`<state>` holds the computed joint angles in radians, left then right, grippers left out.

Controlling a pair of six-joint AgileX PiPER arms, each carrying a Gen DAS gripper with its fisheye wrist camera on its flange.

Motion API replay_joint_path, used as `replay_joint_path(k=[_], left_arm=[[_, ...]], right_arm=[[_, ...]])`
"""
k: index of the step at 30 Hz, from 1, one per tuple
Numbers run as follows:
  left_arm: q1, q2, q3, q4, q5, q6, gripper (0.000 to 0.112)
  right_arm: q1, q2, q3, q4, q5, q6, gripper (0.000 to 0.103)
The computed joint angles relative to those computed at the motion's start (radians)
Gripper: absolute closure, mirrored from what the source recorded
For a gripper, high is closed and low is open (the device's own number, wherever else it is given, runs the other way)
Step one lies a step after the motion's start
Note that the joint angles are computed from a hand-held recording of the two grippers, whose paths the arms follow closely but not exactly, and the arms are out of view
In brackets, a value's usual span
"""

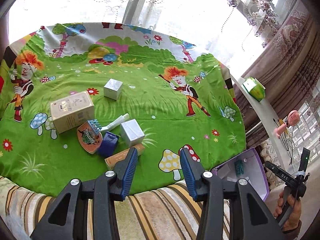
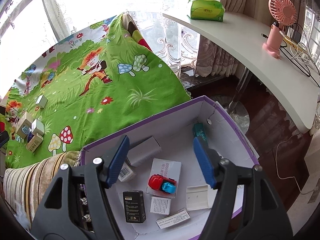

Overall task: Organize rigid objects
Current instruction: 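Move both open tools back over the table items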

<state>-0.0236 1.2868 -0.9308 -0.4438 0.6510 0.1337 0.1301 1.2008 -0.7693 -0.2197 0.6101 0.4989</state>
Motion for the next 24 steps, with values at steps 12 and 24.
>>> replay_joint_path(k=[12, 24], left_arm=[[0.294, 0.036, -0.032, -0.122, 0.073, 0.188, 0.067], [0.446, 0.149, -0.103, -0.154, 0.104, 0.248, 0.067]], right_arm=[[0.255, 0.121, -0.121, -0.101, 0.038, 0.174, 0.030], [0.493, 0.348, -0.353, -0.126, 0.067, 0.210, 0.027]])
